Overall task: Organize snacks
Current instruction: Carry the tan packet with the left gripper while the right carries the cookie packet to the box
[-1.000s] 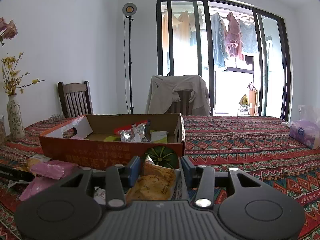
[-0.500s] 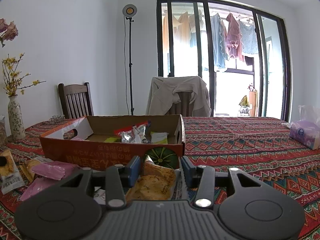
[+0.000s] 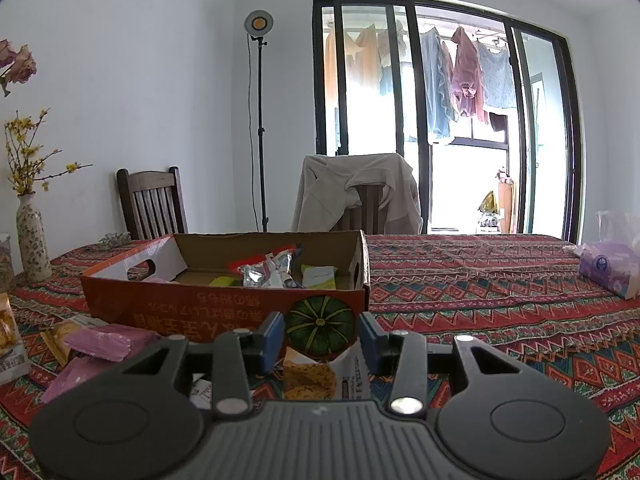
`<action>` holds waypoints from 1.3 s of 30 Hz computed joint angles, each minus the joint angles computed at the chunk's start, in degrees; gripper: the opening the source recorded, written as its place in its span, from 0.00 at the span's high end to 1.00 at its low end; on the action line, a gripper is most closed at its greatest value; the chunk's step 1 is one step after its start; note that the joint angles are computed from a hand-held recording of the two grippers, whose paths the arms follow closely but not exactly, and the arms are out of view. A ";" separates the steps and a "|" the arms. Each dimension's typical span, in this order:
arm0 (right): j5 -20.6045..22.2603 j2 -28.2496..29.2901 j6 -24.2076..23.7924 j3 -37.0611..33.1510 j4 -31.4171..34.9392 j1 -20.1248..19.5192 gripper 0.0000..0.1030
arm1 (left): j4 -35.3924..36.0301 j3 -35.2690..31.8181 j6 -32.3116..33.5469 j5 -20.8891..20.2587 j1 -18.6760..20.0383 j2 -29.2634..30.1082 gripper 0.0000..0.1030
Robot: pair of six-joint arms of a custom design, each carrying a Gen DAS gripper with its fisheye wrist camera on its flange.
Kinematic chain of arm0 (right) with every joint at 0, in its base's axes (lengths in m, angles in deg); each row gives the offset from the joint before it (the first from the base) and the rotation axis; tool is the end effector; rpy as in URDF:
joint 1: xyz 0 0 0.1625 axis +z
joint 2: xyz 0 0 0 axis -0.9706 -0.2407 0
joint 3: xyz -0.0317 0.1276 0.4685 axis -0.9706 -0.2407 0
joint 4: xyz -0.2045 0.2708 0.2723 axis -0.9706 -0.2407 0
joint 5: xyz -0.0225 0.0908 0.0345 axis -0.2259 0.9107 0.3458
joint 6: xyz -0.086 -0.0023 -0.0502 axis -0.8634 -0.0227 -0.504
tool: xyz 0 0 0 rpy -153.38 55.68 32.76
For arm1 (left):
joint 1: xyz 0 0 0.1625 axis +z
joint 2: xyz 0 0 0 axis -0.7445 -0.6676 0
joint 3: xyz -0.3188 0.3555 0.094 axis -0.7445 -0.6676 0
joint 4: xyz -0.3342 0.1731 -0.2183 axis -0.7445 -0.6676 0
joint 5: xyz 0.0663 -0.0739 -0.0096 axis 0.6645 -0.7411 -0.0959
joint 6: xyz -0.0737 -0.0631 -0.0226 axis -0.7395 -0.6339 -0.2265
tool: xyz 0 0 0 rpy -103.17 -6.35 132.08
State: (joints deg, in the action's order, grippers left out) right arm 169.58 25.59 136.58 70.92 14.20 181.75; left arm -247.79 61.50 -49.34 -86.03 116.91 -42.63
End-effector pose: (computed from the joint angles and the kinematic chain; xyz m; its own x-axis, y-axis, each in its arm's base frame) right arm 0.2265 -0.5836 0.0871 -0.6818 0.4123 0.6042 -0.5132 0.3189 -0.7968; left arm -0.0964 -0.6979 0.2604 -0.6165 0.4412 -0.6521 0.7873 0.3383 -0.5154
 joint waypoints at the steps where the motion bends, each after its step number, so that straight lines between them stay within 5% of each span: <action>1: 0.23 -0.08 0.31 0.11 -0.24 0.00 0.54 | 0.07 0.00 -0.21 -0.18 0.05 -0.13 0.87; 3: 1.32 -0.26 4.46 -1.20 5.38 -0.05 0.41 | 0.14 0.15 -0.50 -0.77 0.11 -0.38 0.87; 14: 4.12 1.53 23.75 -10.31 34.84 -1.88 0.39 | 0.50 0.46 -0.81 -2.17 0.15 -0.19 0.88; 17: 4.07 1.59 22.15 -10.17 35.14 -1.84 0.42 | 0.32 0.62 -0.72 -2.70 0.04 -0.36 0.88; 19: 3.84 1.54 18.87 -9.59 33.96 -1.38 0.57 | 0.17 0.65 -0.87 -3.06 -0.13 -0.46 0.88; 21: 3.82 1.29 17.14 -9.10 33.68 -1.00 0.88 | -0.14 0.76 -0.95 -3.55 -0.30 -0.56 0.88; 24: 2.19 -0.05 14.08 -6.65 30.49 -0.53 0.99 | -0.30 0.89 -1.19 -4.35 -0.61 -0.64 0.88; 29: 0.44 -2.24 12.51 -3.83 25.96 0.05 1.00 | -0.27 0.91 -1.42 -5.49 -1.20 -0.55 0.88; 32: -1.58 -3.07 15.10 -3.05 26.28 -0.27 0.87 | -0.18 1.00 -1.54 -6.17 -1.40 -0.56 0.88; 33: -2.89 -3.11 17.51 -3.78 29.56 -0.61 0.75 | -0.18 1.13 -1.50 -6.32 -1.46 -0.59 0.88; 34: -3.99 -3.02 19.10 -4.32 31.99 -0.84 0.48 | -0.18 1.21 -1.48 -6.44 -1.50 -0.63 0.88; 36: -4.63 -1.94 19.59 -5.74 35.21 -0.99 0.23 | -0.11 1.32 -1.42 -6.61 -1.58 -0.66 0.88; 39: -2.01 1.19 20.35 -9.94 41.36 -0.93 0.27 | -0.07 1.39 -1.55 -6.77 -1.70 -0.70 0.88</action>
State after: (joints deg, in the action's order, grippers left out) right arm 167.57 26.78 156.93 60.98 55.56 180.82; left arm -247.86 62.89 -50.89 -92.80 115.22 -43.33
